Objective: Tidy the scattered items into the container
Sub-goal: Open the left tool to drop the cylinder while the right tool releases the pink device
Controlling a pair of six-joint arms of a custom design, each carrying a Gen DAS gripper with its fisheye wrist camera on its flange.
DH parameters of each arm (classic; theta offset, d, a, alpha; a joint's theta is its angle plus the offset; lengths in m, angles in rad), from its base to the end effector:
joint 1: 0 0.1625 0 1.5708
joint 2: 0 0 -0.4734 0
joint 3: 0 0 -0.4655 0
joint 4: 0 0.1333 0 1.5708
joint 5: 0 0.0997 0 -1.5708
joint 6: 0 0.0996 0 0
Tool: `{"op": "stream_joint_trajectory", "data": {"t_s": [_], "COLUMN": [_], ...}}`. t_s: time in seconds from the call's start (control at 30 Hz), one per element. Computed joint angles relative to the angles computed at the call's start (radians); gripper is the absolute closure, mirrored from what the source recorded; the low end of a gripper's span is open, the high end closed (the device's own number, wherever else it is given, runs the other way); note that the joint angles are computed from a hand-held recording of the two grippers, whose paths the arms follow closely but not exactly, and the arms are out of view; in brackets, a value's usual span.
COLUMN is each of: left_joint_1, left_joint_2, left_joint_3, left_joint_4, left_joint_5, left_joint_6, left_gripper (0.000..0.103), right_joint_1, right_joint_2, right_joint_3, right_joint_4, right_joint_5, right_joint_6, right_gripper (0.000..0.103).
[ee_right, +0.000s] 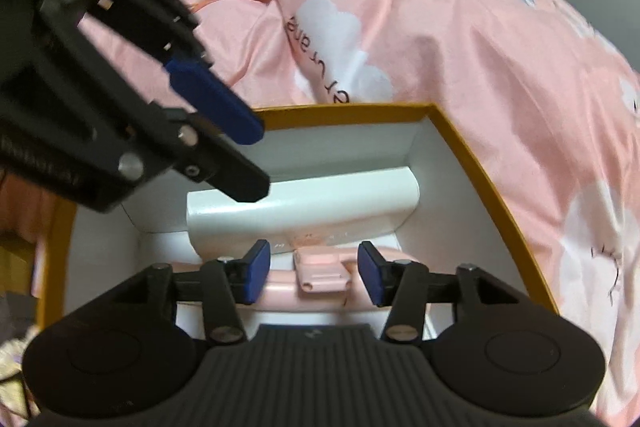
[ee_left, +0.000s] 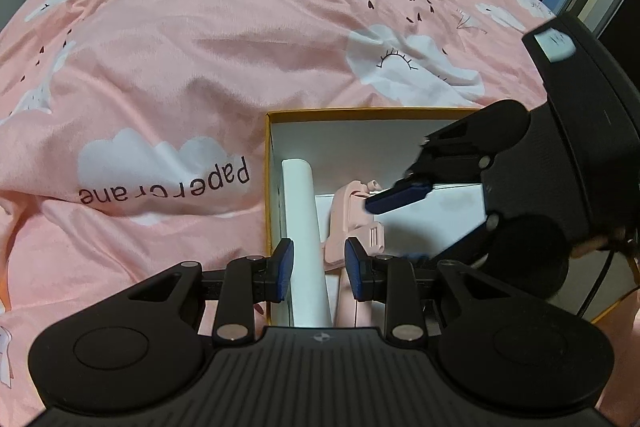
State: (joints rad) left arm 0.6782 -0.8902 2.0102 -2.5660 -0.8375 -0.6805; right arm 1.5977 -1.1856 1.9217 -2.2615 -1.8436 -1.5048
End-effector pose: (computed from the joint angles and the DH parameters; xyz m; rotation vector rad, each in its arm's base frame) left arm -0.3343 -0.5261 0.0256 0.3218 2.4605 -0.5649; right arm 0.1231 -0.6150 0.1883 2.0536 -2.1222 -0.3226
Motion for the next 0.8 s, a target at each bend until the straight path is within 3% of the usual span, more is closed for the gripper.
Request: {"op": "stream_joint_trajectory", "data": {"t_s": [0.1,0.17,0.37,0.47,0.63,0.8], "left_joint_1": [-0.002,-0.002,0.001,0.004,0.006,0.010], "left_joint_2": [-0.003,-0.004,0.001,0.004,0.002,0.001], "left_joint_3": [0.007,0.010,0.011,0.013,0.019,0.025], "left_joint_4": [-0.009,-0.015,-0.013,-0.019,-0.036,-0.052], "left_joint_5": [-0.001,-0.004,-0.003,0.003,-0.001,-0.008], "left_joint_6": [-0.002,-0.003,-0.006,-0.009,0.006,0.014], "left_gripper": [0.070,0.070,0.070,0.070,0.070,0.070], "right_joint_1": [0.006,-0.001,-0.049,-0.064,-0.056,-0.066], "right_joint_2": [0.025,0.042,0.033,0.042,0.055,0.084], "right_joint_3": [-0.058,-0.102,-0.147,-0.134,-0.101,-0.111], "right_joint_4": [0.050,0.096,0.209,0.218,0.134,0.142], "right_joint_5": [-0.047,-0.061,-0.019,-0.019,-0.030,0.002], "right_joint_6": [0.205,0.392,0.804,0.953,1.041,1.086], "right_gripper": [0.051,0.046,0.042,0.042,0.044,0.048]}}
